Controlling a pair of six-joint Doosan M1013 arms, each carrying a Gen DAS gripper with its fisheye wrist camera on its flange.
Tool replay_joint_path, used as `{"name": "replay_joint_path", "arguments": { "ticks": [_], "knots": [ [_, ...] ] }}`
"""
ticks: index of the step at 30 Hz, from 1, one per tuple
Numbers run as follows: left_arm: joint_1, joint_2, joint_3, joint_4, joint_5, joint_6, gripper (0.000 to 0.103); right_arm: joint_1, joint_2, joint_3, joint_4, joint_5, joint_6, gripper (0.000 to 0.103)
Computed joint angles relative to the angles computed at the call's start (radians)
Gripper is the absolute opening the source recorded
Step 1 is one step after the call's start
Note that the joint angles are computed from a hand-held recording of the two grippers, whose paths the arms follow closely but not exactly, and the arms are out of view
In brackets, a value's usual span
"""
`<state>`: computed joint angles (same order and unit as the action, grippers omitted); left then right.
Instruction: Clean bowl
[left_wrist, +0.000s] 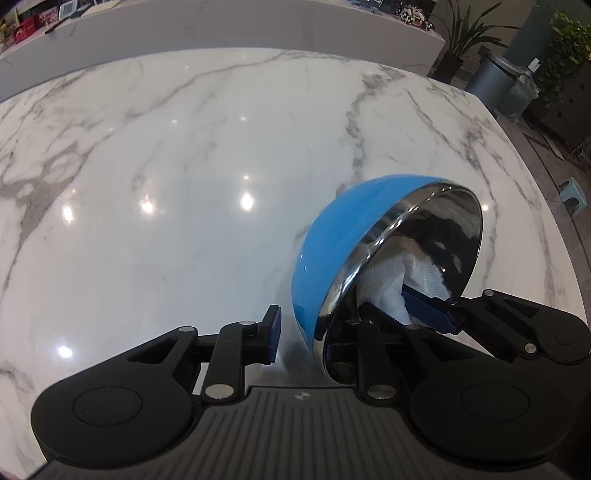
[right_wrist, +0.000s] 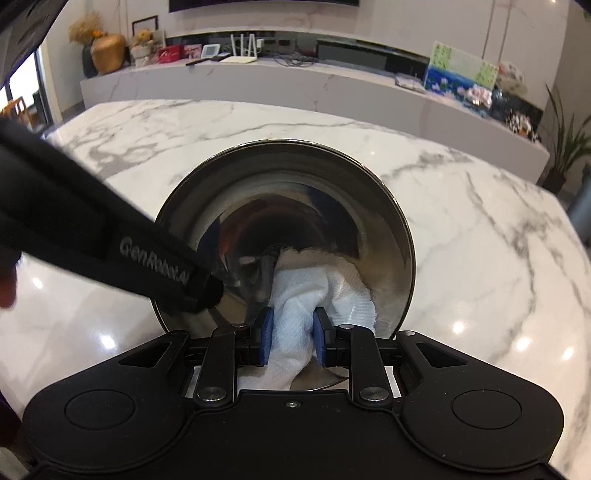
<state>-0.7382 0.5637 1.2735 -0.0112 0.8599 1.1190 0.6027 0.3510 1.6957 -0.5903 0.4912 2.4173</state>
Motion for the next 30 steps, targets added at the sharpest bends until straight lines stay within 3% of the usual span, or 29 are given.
{"name": "replay_joint_path", "arguments": {
  "ticks": [3,7,18,25,30],
  "knots": [
    [0.002,-0.002,0.012,-0.022,-0.016,-0.007,0.025,-0.023,-0.011,0.014,0.139,-0.052,-0.052,0.021],
    [0.004,-0.003,0.012,-0.026,-0.014,-0.003,0.021,-0.033,-0.015,0.021,0.21,-0.078,-0.095,0.021],
    [0.007,0.008,-0.024,-0.03,0.063,0.069,0.016,-0.012,-0.006,0.008,0.092,-0.03,-0.088,0.02],
    [0.009,0.02,-0.062,-0.026,0.14,0.143,0.015,0.024,0.012,-0.005,-0.136,0.047,-0.028,0.019],
    [0.013,0.011,-0.043,-0.028,0.099,0.12,0.017,0.028,0.016,-0.007,-0.141,0.052,-0.028,0.02]
  ]
}}
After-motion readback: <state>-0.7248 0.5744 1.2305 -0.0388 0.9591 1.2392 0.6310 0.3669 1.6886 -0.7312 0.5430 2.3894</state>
